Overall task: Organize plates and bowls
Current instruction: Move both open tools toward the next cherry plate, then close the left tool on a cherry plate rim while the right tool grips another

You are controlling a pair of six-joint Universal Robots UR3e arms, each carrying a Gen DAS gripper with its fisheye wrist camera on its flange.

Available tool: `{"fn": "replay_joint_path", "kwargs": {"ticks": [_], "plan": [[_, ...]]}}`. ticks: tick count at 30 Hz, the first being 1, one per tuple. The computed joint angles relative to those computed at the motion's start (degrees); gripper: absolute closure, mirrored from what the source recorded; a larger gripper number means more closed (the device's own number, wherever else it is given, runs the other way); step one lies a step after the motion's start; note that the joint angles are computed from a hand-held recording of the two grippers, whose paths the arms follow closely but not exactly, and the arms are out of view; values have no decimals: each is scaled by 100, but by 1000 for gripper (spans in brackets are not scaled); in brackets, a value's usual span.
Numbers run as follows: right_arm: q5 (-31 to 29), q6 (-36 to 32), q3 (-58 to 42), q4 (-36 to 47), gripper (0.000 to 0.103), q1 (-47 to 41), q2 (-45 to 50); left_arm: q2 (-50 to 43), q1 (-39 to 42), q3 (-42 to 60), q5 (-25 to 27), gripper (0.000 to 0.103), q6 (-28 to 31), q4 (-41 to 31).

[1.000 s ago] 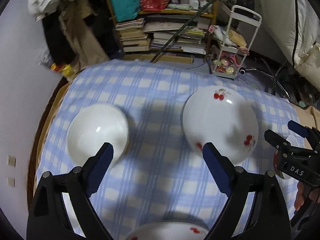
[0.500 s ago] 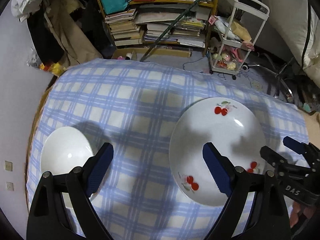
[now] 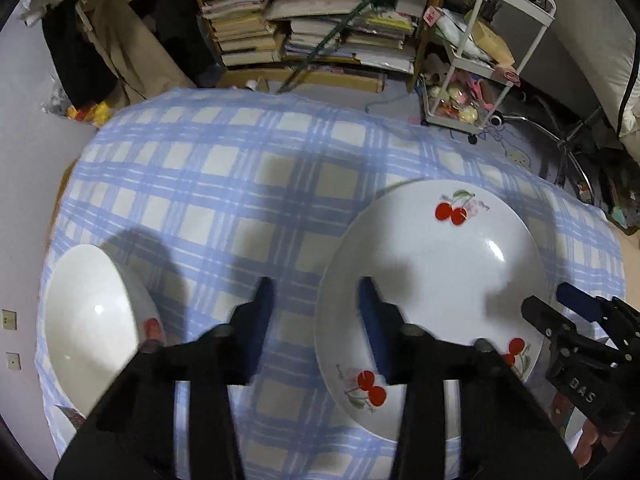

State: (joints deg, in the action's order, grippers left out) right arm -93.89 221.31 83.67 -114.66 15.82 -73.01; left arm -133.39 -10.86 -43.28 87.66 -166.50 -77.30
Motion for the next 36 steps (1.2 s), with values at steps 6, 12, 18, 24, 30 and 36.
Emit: {"fn": "replay_joint_path", "kwargs": {"ticks": [6, 12, 18, 24, 30, 36], "plan": [[180, -51, 103, -200, 80, -46, 112, -127, 81, -45, -99, 83, -125, -216], [131, 52, 70, -259, 87, 43, 132, -7, 71, -153, -162, 88, 53, -292], [225, 139, 192, -224, 87, 150, -84, 381, 264, -393, -324, 88, 136, -611], [176, 344, 63, -129, 87, 474, -160, 1025, 482, -1099, -359, 88, 285, -582], [45, 743, -115, 41, 87, 905, -296, 1937, 750, -1982, -414, 88, 646, -558], [-214, 1112, -591, 454, 87, 1393, -319, 2822, 1088, -2650, -555, 88, 1014, -757]]}}
